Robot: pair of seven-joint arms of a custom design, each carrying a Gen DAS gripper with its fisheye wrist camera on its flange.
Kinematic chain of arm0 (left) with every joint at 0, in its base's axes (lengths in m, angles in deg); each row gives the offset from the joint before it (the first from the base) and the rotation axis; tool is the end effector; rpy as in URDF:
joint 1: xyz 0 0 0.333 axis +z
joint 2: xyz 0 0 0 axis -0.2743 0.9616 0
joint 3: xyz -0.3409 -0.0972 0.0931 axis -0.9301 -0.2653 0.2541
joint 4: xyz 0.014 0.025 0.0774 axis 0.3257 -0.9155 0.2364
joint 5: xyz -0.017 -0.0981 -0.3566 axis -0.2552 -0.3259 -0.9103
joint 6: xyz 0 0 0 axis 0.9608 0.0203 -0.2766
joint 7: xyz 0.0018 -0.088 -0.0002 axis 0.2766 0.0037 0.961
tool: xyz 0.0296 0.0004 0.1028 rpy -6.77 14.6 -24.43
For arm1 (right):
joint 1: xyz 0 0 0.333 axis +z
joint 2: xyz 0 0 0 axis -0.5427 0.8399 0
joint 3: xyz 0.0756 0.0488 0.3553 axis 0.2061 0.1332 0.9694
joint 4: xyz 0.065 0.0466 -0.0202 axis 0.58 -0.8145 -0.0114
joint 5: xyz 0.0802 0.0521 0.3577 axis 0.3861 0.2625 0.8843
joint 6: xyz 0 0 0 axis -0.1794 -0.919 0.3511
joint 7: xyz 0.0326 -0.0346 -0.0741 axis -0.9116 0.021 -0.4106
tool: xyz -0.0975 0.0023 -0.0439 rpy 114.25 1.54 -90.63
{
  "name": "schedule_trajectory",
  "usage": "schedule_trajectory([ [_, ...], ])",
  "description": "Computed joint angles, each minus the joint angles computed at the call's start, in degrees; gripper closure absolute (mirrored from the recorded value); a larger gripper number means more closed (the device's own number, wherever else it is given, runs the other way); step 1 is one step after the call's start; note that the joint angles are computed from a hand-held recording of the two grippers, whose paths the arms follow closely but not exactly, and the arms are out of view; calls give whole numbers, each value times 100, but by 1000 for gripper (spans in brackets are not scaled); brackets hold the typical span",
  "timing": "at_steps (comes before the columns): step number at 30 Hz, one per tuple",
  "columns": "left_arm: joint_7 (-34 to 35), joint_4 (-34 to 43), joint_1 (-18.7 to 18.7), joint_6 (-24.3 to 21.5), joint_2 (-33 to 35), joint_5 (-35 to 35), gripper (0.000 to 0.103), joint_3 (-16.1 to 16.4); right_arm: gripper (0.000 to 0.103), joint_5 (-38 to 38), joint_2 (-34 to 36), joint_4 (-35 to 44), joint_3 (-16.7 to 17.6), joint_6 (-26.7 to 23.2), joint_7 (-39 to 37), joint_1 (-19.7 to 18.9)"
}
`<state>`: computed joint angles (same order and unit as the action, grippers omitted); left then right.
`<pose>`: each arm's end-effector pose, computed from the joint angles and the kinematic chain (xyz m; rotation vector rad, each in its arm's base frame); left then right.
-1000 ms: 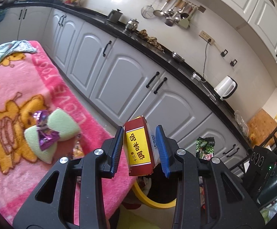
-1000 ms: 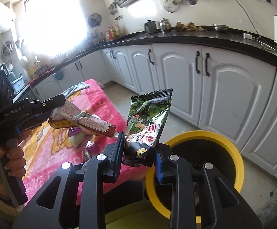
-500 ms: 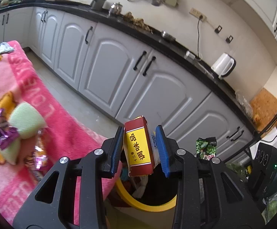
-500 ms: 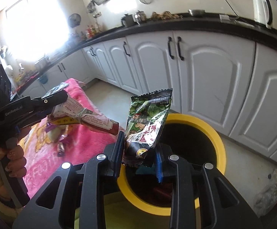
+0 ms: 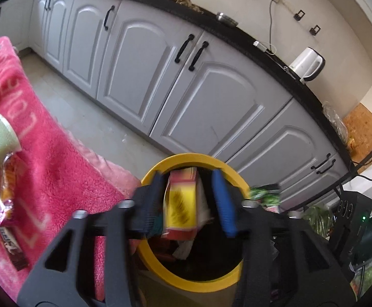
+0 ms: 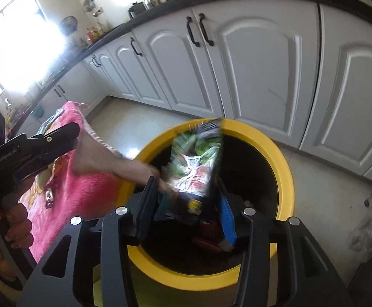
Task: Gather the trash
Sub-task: 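Open both grippers to drop the box and packet into the bin, then move both tools back over the green mesh sleeve and candy bars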
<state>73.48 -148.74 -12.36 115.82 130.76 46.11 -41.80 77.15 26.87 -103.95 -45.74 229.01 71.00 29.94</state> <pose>0.7963 -0.1894 0.3379 1.1800 -2.4649 1.2272 0.5973 0.2432 0.3068 -1.0737 2.2153 -0.5493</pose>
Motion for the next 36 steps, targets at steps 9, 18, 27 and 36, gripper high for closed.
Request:
schedule_trajectory([
  [9, -140, 107, 134, 50, 39, -38, 43, 24, 48, -104, 79, 65, -132, -132, 163, 114],
  [18, 238, -218, 540, 908, -183, -373, 23, -176, 40, -591, 479, 522, -861, -416, 327, 712],
  [27, 520, -334, 911, 1498, -277, -592, 11, -389, 33, -1245, 762, 1160, -1147, -703, 519, 877],
  [36, 293, -36, 1082, 1641, -150, -581, 11, -362, 31, -1976, 835, 1873, -948, -974, 727, 629],
])
